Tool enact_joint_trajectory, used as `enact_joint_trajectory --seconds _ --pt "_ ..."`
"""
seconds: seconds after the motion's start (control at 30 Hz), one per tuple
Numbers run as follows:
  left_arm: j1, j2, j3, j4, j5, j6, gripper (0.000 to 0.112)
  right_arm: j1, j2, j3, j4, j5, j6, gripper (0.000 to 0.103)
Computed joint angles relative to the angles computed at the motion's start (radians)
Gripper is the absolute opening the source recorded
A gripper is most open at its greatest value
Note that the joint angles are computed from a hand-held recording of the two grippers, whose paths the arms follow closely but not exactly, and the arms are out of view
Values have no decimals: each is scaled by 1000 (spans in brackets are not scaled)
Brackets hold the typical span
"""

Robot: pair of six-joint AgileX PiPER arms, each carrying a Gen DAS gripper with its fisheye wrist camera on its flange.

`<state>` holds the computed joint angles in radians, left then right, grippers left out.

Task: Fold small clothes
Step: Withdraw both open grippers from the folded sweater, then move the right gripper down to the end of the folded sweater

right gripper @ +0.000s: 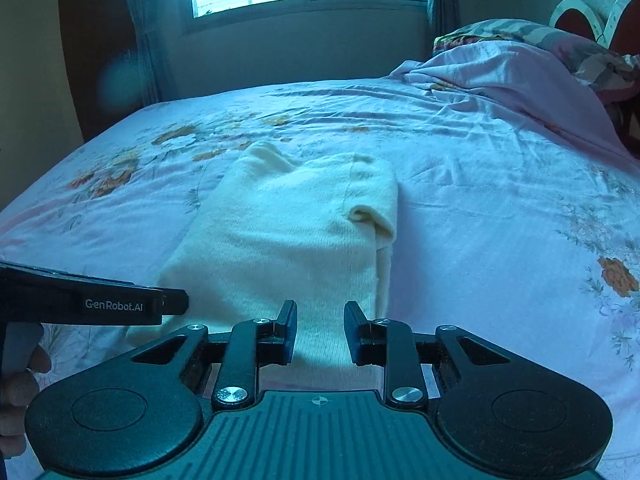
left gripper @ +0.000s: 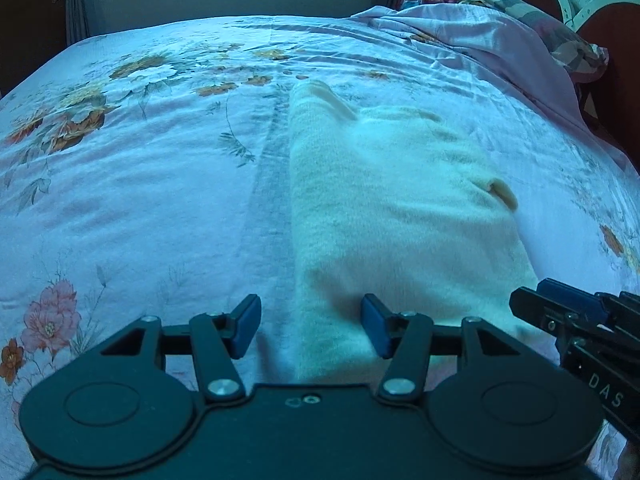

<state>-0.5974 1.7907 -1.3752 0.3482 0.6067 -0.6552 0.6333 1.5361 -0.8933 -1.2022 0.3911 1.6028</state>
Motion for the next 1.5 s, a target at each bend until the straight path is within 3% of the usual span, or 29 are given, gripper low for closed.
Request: enact_joint_trajectory --seconds 0.1,0.17,0.37,0.8,1.23,1.4,1.43,1.5 --pt "-3 -2 12 -13 1 5 55 13 45 5 43 8 -65 27" --pt "0 -2 10 -22 4 11 55 17 46 30 -33 5 13 27" --pt "5 6 -9 -39 22 36 55 -4 37 42 -48 -26 70 27" --pt "1 21 -35 -34 44 45 56 -21 23 40 -6 -47 57 27" --pt "10 32 -73 -58 63 74 56 -68 10 -1 96 -76 -39 27" --pt "54 44 -111 -150 60 146 57 -111 25 -35 181 -107 -129 28" --pt "62 48 -120 -166 60 160 58 -123 30 -45 213 -117 -160 29" --pt "73 57 -139 -180 56 174 58 -139 41 -65 249 -125 -194 42"
